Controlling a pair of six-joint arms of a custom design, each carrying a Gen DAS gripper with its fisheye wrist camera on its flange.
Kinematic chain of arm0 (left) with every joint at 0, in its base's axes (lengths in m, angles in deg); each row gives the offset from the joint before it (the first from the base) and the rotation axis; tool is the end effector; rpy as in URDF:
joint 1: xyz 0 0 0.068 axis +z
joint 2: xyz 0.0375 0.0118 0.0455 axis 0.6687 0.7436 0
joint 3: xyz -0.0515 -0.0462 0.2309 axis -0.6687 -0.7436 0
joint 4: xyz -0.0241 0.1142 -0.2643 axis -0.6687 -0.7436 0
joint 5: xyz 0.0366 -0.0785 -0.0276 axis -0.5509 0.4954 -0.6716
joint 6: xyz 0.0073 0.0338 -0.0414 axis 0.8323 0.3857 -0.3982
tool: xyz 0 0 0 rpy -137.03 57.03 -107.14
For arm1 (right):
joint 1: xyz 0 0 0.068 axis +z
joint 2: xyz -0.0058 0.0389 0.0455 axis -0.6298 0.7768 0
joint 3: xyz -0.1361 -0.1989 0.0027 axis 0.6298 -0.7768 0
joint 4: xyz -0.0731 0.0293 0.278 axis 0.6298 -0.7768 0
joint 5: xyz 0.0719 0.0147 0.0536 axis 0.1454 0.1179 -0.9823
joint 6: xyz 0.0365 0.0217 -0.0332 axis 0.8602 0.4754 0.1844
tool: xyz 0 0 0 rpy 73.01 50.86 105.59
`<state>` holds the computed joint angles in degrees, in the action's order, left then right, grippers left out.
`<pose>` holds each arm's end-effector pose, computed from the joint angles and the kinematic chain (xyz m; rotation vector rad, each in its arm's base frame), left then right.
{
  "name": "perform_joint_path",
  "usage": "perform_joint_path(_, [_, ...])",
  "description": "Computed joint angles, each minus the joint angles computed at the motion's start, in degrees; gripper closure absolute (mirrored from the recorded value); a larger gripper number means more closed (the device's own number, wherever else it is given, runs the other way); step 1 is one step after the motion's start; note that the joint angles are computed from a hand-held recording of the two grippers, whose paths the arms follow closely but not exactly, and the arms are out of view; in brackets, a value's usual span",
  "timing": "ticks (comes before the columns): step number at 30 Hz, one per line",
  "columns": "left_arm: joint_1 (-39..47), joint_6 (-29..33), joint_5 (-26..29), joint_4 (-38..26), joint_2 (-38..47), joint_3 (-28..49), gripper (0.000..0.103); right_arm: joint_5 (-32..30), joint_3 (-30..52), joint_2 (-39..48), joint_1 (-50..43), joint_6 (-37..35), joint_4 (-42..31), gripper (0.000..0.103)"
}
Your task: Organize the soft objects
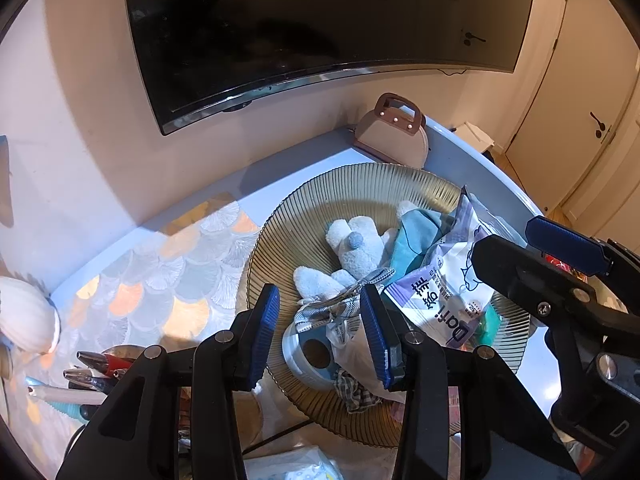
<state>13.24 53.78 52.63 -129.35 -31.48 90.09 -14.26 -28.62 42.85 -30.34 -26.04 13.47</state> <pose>0.2027 -0.1077 0.2743 0.3149 2.5260 -0.1797 0.1758 0.0296 0.3169 -0.0088 2.4056 0.2425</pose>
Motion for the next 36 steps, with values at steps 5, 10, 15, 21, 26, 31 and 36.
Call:
perform_joint_path(5, [-0.02, -0.03, 0.0, 0.03, 0.06, 0.04, 0.064, 0.15, 0.05, -0.15, -0.21, -0.24, -0.22, 0.043])
perform_joint_path(10, [-0.15, -0.02, -0.13, -0.17, 0.08, 0.18, 0.064, 0.25, 0.06, -0.1, -0.31, -0.44, -0.33, 0.043])
perform_joint_path(15, [-0.37, -0.2, -0.29, -0.39, 0.03, 0.34, 0.064, 0.28, 0.16, 0.0, -0.36, -0.57, -0.37, 0.043])
perform_joint_path(21, [-0.37, -0.27, -0.21, -0.46, -0.01, 0.43, 0.064, 0.4, 0.24, 0.04, -0.26, -0.65, -0.53, 0.043])
perform_joint_path(26, [-0.26, -0.26, -0.1, -0.87, 0.2, 0.78, 0.064, 0.76, 0.01, -0.24, 0.03, -0.65, -0.44, 0.043])
perform_joint_path(31, [-0.12, -0.01, 0.09, -0.93, 0.02, 0.73, 0.064, 0.91, -0.13, -0.51, 0.02, -0.84, -0.53, 0.043])
perform_joint_path(36, [-0.11, 0.02, 0.05, -1.09, -0.03, 0.82, 0.064, 1.13, -0.1, -0.54, 0.19, -0.84, -0.63, 0.043])
